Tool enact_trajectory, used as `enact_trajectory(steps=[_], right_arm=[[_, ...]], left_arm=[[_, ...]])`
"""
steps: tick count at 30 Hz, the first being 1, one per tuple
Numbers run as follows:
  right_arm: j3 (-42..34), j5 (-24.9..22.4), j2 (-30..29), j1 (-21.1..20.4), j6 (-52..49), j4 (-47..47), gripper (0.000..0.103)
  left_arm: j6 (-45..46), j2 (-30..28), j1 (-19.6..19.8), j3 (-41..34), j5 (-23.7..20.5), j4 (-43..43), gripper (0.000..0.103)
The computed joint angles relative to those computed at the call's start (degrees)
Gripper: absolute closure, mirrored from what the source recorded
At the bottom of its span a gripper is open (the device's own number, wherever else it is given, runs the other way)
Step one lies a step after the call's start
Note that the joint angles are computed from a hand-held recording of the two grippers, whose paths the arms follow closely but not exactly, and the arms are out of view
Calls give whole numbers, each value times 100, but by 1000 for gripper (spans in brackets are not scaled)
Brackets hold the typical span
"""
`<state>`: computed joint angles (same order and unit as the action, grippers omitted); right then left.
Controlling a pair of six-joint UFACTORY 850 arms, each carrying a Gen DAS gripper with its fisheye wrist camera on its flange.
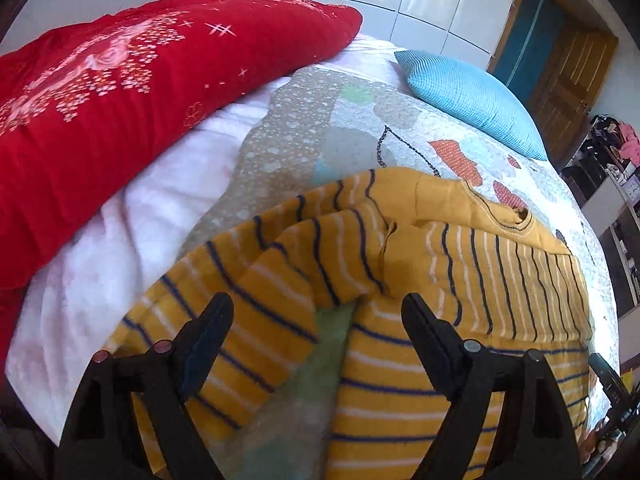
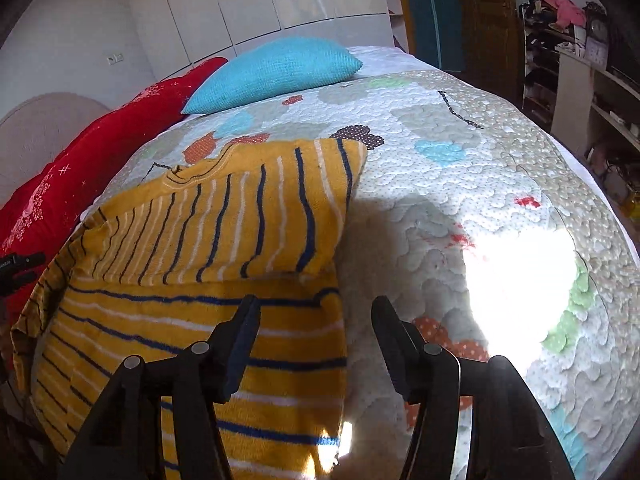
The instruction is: Fold small clothes
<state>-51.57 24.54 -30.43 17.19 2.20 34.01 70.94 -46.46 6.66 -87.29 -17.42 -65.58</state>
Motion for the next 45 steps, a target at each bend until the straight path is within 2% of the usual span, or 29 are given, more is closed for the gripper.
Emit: enact_trajectory(steps=[5, 8, 15, 17, 22, 24, 25, 26, 27, 28, 30, 32, 35, 38, 41, 45], right_arm=[[245, 304, 138, 270, 159, -33, 38], [305, 392, 180, 413, 93, 23, 36], [274, 285, 86, 533, 69, 119, 35], [252, 265, 30, 547, 86, 160, 35], [108, 328, -119, 677, -581, 867, 33], [39, 369, -165, 737, -939, 1186, 33], [25, 385, -173, 751, -1008, 1250, 33], [30, 394, -171, 749, -966, 1200, 33], [51, 383, -157, 731, -836, 1045, 33], [79, 374, -138, 713, -682, 866, 34], [165, 422, -80, 684, -372, 543, 39], [288, 463, 20, 643, 80, 100, 45], [543, 731, 232, 639, 508, -168, 45], [818, 1001, 470, 614, 745, -252, 45], [1094, 1162, 673, 511, 1088, -427, 45], [1453, 1336, 855, 343, 1544, -542, 45]], left_arm=[[482, 415, 404, 715, 162, -482, 18], [1691, 639, 656, 1165, 366, -1760, 18], [3096, 758, 1325, 1655, 76, -3619, 17], [3228, 709, 1431, 1708, -8, -3691, 16], [2824, 451, 1444, 1638, -223, -2854, 16], [2787, 381, 1422, 1612, -338, -2647, 46], [2672, 389, 1407, 1600, -261, -2522, 77], [2318, 380, 1453, 1539, -424, -2195, 93], [1857, 383, 1538, 1468, -670, -1897, 97], [1587, 412, 1576, 1413, -729, -1778, 97], [1440, 555, 1592, 1332, -686, -1850, 97], [1274, 714, 1579, 1216, -915, -1882, 97], [1030, 912, 1402, 994, -1609, -1762, 97], [887, 1023, 967, 779, -2205, -1562, 97], [545, 972, 321, 457, -2782, -1164, 97], [151, 757, -746, 9, -2965, -745, 97]])
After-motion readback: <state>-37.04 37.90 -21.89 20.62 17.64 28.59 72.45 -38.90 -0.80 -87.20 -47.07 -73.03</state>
